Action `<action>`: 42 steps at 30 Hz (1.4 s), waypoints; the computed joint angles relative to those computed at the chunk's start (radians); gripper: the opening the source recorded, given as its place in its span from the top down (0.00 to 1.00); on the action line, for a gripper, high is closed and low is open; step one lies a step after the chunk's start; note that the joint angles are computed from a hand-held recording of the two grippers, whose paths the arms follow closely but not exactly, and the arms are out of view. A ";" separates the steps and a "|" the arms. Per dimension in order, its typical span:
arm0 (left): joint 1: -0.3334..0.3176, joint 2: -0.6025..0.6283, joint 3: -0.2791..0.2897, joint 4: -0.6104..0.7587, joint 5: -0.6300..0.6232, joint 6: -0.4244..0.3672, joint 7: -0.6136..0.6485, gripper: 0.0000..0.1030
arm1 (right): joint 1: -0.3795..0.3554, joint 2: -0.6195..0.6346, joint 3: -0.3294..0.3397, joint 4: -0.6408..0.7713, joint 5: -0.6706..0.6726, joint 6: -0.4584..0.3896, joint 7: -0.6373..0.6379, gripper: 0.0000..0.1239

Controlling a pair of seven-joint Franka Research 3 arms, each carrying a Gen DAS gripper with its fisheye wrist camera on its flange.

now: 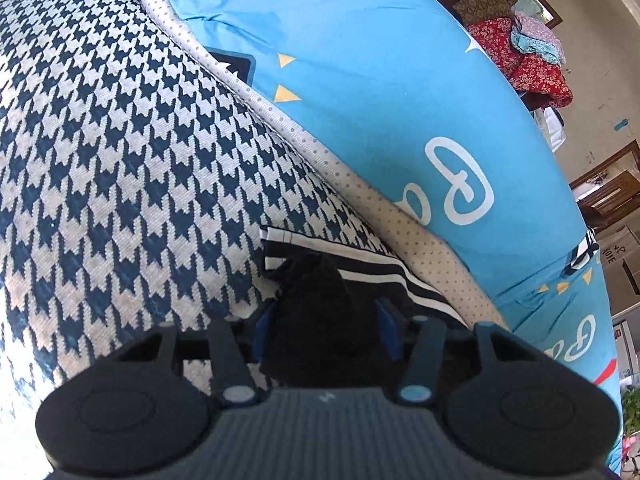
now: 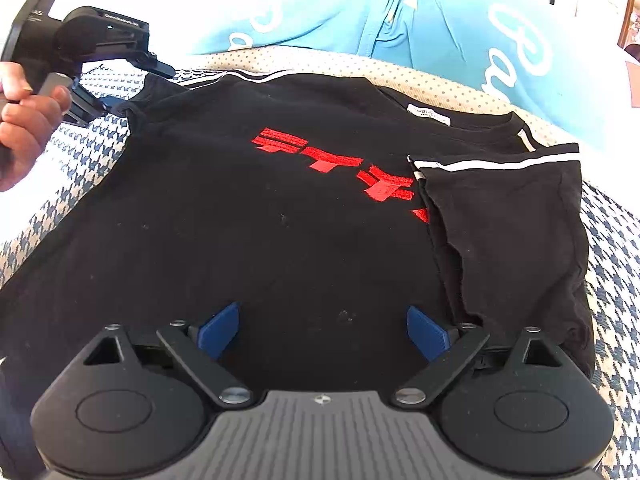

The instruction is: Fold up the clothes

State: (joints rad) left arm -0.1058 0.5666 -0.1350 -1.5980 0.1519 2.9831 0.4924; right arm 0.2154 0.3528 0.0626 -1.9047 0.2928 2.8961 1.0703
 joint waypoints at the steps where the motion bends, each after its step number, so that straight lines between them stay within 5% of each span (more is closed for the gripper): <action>1: 0.013 0.007 -0.018 0.001 -0.011 0.010 0.008 0.73 | 0.000 0.000 0.000 0.000 0.000 0.001 0.000 0.25; 2: 0.018 0.011 -0.025 0.000 -0.017 0.024 0.010 0.81 | 0.000 0.000 0.000 -0.001 0.001 0.002 -0.002 0.25; 7: 0.010 0.024 -0.033 0.011 -0.006 0.087 0.032 0.85 | -0.001 -0.001 0.002 -0.005 0.003 0.006 -0.007 0.25; 12: 0.075 0.071 -0.183 0.055 0.023 0.149 0.188 0.85 | 0.000 -0.003 0.000 -0.008 0.004 0.009 -0.006 0.25; 15: 0.125 0.126 -0.327 0.134 0.042 0.025 0.425 0.85 | 0.003 -0.002 -0.002 -0.008 0.001 0.010 -0.002 0.25; 18: 0.044 0.142 -0.275 0.213 0.118 -0.146 0.515 0.83 | 0.002 -0.002 -0.001 -0.008 0.001 0.009 -0.003 0.25; 20: 0.029 0.140 -0.268 0.214 0.118 -0.151 0.577 0.74 | 0.001 -0.002 0.001 -0.007 0.002 0.009 -0.006 0.25; 23: 0.072 0.144 -0.329 0.194 0.041 -0.110 0.669 0.53 | 0.000 -0.001 0.001 -0.006 0.003 0.007 -0.008 0.25; 28: 0.069 0.111 -0.320 0.140 -0.039 -0.021 0.705 0.51 | 0.004 0.001 -0.002 -0.004 -0.001 0.006 -0.002 0.25; 30: 0.090 0.101 -0.351 0.117 -0.079 0.030 0.742 0.42 | 0.005 0.002 -0.003 -0.002 -0.004 0.005 0.000 0.25; 32: 0.093 0.091 -0.359 0.105 -0.105 0.066 0.764 0.14 | 0.006 0.003 -0.004 -0.002 -0.005 0.006 0.003 0.25; 37: 0.087 0.093 -0.355 0.123 -0.154 0.024 0.769 0.16 | -0.019 0.002 0.026 -0.002 0.038 0.013 -0.017 0.24; 42: 0.192 0.125 -0.493 0.102 -0.241 0.101 0.810 0.16 | -0.137 -0.003 0.174 0.000 0.285 0.039 -0.227 0.25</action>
